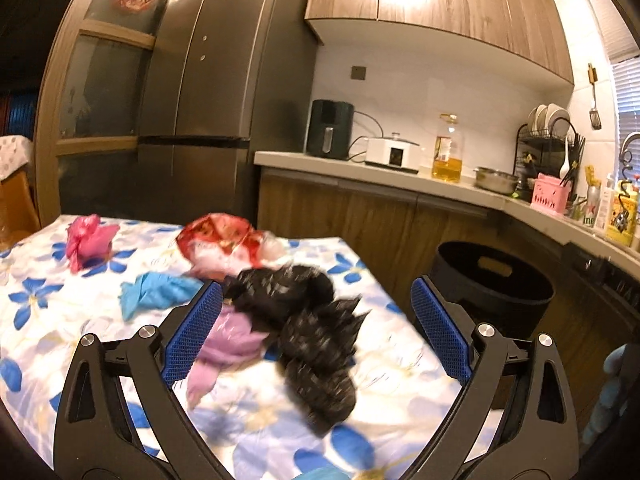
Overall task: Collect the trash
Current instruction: 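Move both open tools back over the table, then grasp a black plastic bag with the left tool while the right tool grasps another black bag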
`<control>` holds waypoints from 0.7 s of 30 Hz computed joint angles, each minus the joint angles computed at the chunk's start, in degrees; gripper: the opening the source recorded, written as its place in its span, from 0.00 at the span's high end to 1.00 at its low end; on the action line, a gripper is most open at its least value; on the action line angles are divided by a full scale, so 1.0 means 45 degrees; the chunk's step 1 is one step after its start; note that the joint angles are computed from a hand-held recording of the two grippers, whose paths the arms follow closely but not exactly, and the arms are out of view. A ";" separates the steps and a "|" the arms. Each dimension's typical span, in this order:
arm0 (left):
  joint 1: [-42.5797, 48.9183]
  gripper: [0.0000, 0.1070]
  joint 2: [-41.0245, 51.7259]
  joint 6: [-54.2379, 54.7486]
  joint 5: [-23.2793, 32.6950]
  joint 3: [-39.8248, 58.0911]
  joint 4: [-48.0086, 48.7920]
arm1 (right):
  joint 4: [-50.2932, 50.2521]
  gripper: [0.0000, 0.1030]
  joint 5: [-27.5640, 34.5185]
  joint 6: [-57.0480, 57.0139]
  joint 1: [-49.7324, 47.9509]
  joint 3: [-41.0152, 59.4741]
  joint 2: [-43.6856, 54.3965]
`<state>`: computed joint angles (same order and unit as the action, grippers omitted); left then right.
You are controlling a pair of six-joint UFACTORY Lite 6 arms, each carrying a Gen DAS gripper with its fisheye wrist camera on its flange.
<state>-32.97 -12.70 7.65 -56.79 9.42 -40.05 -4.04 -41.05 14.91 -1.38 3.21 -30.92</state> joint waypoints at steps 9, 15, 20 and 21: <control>0.0667 0.17 0.3771 -0.0085 0.0191 0.2257 0.0571 | 0.1479 0.30 -0.0092 -0.1002 0.1625 0.0025 0.0271; 0.1927 0.57 0.5091 -0.0421 0.1967 0.3550 0.1880 | 0.2027 0.30 -0.0728 -0.1570 0.2422 0.0593 0.1691; 0.2712 0.80 0.5089 -0.1593 0.2164 0.3166 0.3881 | 0.2164 0.30 -0.0924 -0.1771 0.2935 0.1194 0.2646; 0.2853 0.84 0.4972 -0.1866 0.2101 0.2993 0.4182 | 0.2098 0.30 -0.0975 -0.1754 0.2974 0.1247 0.2774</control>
